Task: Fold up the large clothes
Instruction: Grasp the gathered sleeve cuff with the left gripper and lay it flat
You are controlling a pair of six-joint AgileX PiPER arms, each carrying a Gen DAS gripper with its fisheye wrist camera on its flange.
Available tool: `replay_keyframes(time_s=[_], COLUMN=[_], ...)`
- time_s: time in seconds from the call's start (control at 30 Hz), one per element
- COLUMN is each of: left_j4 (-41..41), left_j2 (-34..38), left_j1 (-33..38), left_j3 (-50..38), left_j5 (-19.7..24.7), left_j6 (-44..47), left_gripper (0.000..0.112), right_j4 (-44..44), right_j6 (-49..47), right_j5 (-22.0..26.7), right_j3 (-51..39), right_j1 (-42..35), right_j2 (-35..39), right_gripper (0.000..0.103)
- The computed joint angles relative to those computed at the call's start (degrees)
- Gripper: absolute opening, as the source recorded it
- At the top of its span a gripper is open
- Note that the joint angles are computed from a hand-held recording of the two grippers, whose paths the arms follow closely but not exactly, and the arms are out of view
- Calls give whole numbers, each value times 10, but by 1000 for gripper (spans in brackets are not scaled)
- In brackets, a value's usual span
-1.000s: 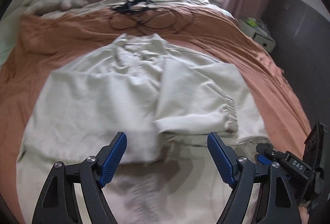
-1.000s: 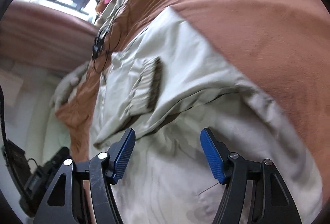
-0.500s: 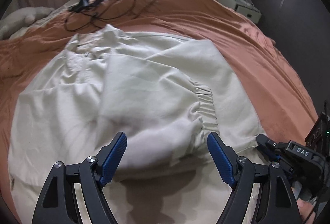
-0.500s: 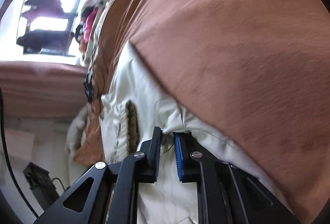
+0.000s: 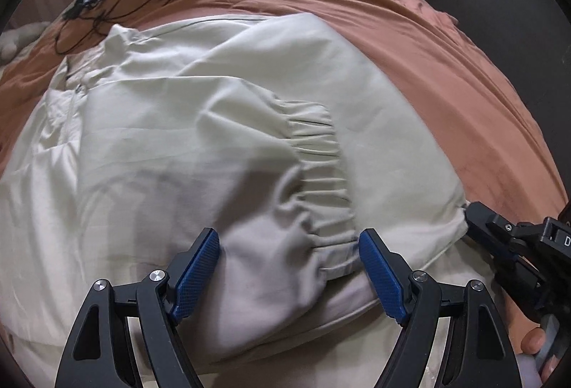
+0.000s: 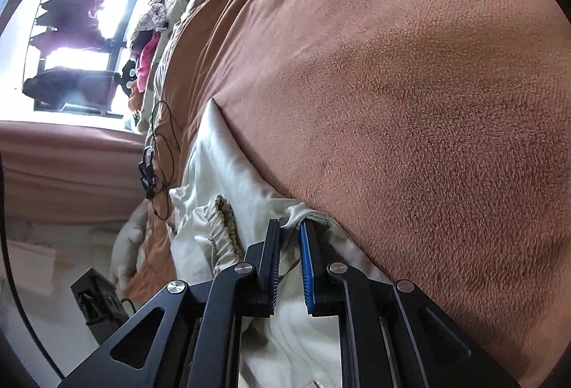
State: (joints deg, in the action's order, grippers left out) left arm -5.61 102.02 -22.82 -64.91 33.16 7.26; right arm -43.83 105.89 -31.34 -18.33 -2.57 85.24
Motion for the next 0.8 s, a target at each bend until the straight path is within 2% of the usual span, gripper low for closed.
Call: replay_keyframes(time_s=[0.1,0.13,0.2,0.23,0.27,0.43,0.6,0.7,0.8], left_j4=[50,74,60,67,74,-10,-112,-150,-172], left_j2=[6,11,15,12,5,-79,-166,-187,-187], left_j1=[-24,-27,-19,-18,-14,39,156,237,311], left_j3=[4,5,8,8,6,23,7,-8,-14], left_j5=[-10,-16,-27,-27,-21,-10,40,82,104], left_j6=[-35,-55,-44,-48,-50,57,161,208,249], left_gripper=[84,76,56,38,37,34,34,34,35], right_j4=[-2,-3,-5,-6,-7,-21,-8,4,5], right_j6=[1,0,2,3,4,25,23,14,13], right_j5=[-5,-3,2,5,7,42,70,79,76], right_j3=[4,3,4,4,2,-10,-28,-34,-39], right_j1=[-4,-3,-3,-2,-1,19,62,80,85], right_j2=[-1,-1,-2,-4,-4,-18,-22,-16,-8], right_gripper=[12,12,12,12,12,12,24,25,25])
